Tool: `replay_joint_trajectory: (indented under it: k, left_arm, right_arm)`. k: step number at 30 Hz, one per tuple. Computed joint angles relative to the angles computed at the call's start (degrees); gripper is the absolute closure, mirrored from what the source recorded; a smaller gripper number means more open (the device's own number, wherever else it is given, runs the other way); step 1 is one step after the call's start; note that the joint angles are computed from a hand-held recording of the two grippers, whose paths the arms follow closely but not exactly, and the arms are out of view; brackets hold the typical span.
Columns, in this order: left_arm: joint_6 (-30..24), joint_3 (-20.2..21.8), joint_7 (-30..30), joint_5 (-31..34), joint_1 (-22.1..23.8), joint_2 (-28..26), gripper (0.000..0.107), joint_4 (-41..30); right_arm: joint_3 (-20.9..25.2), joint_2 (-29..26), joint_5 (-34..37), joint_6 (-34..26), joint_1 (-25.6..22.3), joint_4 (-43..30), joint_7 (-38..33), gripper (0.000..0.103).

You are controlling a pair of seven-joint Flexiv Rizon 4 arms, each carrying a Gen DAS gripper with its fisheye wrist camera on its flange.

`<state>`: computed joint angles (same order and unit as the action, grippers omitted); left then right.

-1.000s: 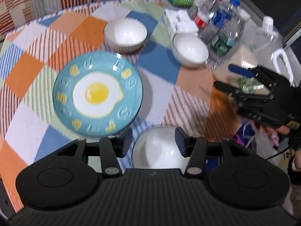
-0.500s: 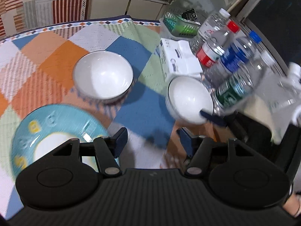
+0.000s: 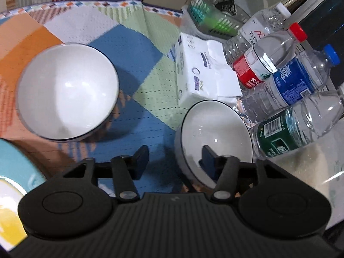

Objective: Organize plates and bowls

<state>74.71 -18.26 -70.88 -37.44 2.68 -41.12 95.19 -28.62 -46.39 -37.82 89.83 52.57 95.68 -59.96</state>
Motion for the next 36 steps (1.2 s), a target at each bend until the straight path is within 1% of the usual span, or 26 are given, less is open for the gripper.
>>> replay_joint_trajectory:
  k: [1, 2, 3, 4, 5, 6, 7, 11, 14, 16, 18, 22, 25, 28, 31, 34, 36]
  left_arm:
    - [-0.88, -0.11, -0.35, -0.18, 0.05, -0.53, 0.068, -0.76]
    - [-1.7, -0.26, -0.78, -0.49, 0.06, -1.02, 0.079, -1.46]
    - [-2.66, -0.48, -0.95, -0.79, 0.18, -1.4, 0.084, -2.06]
    - [-3.72, 0.33, -1.9, -0.51, -0.37, -1.63, 0.09, -2.8]
    - [-4.35, 1.16, -2.56, -0.01, -0.94, -1.85, 0.096, -3.44]
    - [-4.54, 1.07, -2.09, 0.15, -0.86, -1.9, 0.098, -3.61]
    - [-5.12, 0.51, -1.16, 0.0, -0.38, -1.85, 0.098, -3.62]
    - [-7.88, 1.46, 1.09, 1.22, -0.38, -0.43, 0.096, -3.54]
    - [-10.4, 1.07, 1.92, -0.89, 0.65, 1.09, 0.094, -2.4]
    - [-10.42, 1.02, 3.21, -2.3, 0.82, 2.57, 0.092, -0.82]
    - [-10.39, 1.93, 4.2, -2.4, 0.22, 4.25, 0.092, 0.64]
    - [-12.87, 4.19, 4.53, -2.05, -0.5, 7.67, 0.091, 2.88]
    - [-14.64, 4.46, 6.31, -4.71, 0.21, 10.89, 0.09, 5.88]
    - [-15.69, 5.69, 7.94, -6.66, -0.16, 14.27, 0.089, 8.9]
    - [-17.43, 7.57, 8.25, -7.64, -1.05, 17.69, 0.089, 11.48]
    - [-19.05, 9.46, 8.32, -8.23, -2.04, 21.36, 0.089, 14.17]
    - [-19.79, 10.74, 8.33, -8.37, -2.81, 24.0, 0.089, 16.16]
  right_arm:
    - [0.57, -0.1, 0.13, -0.38, -0.41, -0.4, -0.18, 0.079]
    - [1.46, -0.41, 0.2, -0.97, -1.14, -1.21, -0.47, 0.079]
    - [1.99, -0.57, 0.08, -1.34, -1.57, -1.6, -0.63, 0.079]
    - [2.68, -0.74, -0.08, -1.81, -2.12, -2.11, -0.82, 0.079]
    - [4.15, -0.82, -0.12, -2.55, -3.15, -2.77, -1.25, 0.082]
    - [5.69, -0.78, -0.11, -2.81, -4.31, -3.24, -1.6, 0.088]
    - [8.57, -0.57, 0.26, -3.85, -6.28, -4.05, -2.48, 0.091]
    - [17.14, 0.95, 1.88, -5.9, -11.95, -4.84, -4.42, 0.092]
    - [24.17, 2.28, 4.33, -6.92, -16.51, -4.85, -7.25, 0.093]
    - [27.28, 3.26, 5.7, -7.11, -18.34, -4.31, -9.16, 0.093]
    - [29.76, 4.19, 7.17, -6.96, -19.64, -3.64, -10.79, 0.093]
    - [32.18, 6.1, 9.38, -6.0, -20.41, -1.64, -12.92, 0.093]
    - [32.19, 7.83, 10.1, -4.05, -19.8, 0.67, -13.67, 0.093]
    - [34.78, 9.43, 11.82, -3.49, -20.92, 2.09, -14.98, 0.093]
    - [33.15, 11.71, 11.54, -1.46, -19.04, 5.08, -15.2, 0.093]
    - [30.38, 14.7, 10.34, 0.7, -16.07, 9.01, -14.86, 0.093]
    - [30.28, 16.39, 9.93, 1.39, -15.46, 10.81, -15.1, 0.093]
